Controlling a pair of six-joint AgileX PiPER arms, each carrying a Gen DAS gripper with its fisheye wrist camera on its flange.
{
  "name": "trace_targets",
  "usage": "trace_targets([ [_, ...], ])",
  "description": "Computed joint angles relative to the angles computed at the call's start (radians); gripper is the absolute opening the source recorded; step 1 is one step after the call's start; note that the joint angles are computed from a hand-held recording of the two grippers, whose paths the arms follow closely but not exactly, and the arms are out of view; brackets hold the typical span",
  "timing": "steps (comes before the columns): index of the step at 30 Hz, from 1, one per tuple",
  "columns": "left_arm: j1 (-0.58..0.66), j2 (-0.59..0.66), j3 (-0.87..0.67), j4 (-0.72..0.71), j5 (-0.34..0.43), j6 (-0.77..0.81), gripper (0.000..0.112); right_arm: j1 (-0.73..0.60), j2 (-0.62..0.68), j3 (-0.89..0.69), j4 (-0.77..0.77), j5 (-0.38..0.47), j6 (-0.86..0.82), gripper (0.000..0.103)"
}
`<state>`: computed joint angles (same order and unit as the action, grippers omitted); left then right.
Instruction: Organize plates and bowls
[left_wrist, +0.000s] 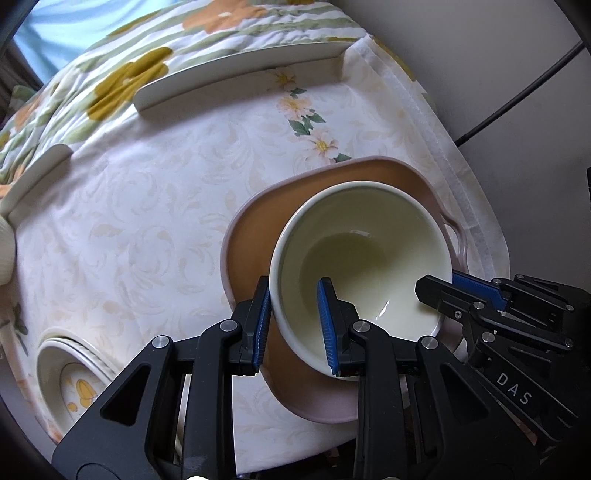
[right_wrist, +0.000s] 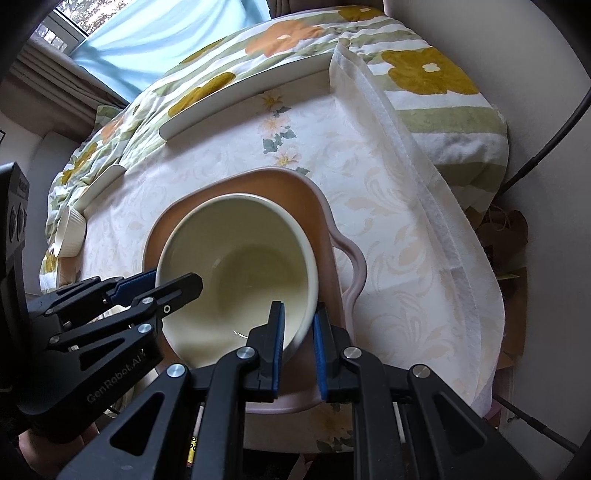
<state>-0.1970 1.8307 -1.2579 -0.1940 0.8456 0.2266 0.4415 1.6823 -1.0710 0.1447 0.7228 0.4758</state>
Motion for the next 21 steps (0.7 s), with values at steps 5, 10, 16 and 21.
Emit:
trace_targets([
  [5, -0.003, -0.030, 0.001, 0.012, 0.013, -0.018, 0.022, 0.011, -0.036, -0.016, -0.054, 0.046, 0.031, 0.014],
  [10, 0.003, -0.085, 0.009, 0.005, 0.031, -0.029, 0.022, 0.018, -0.088, -0.006, -0.080, 0.072, 0.024, 0.014],
  [16, 0.008, -0.209, 0.048, 0.034, 0.016, -0.102, 0.022, 0.033, -0.146, -0.028, -0.096, 0.102, -0.033, 0.014],
  [21, 0.040, -0.421, 0.150, 0.174, -0.125, -0.300, 0.023, 0.041, -0.182, -0.058, -0.053, 0.075, -0.175, 0.014],
])
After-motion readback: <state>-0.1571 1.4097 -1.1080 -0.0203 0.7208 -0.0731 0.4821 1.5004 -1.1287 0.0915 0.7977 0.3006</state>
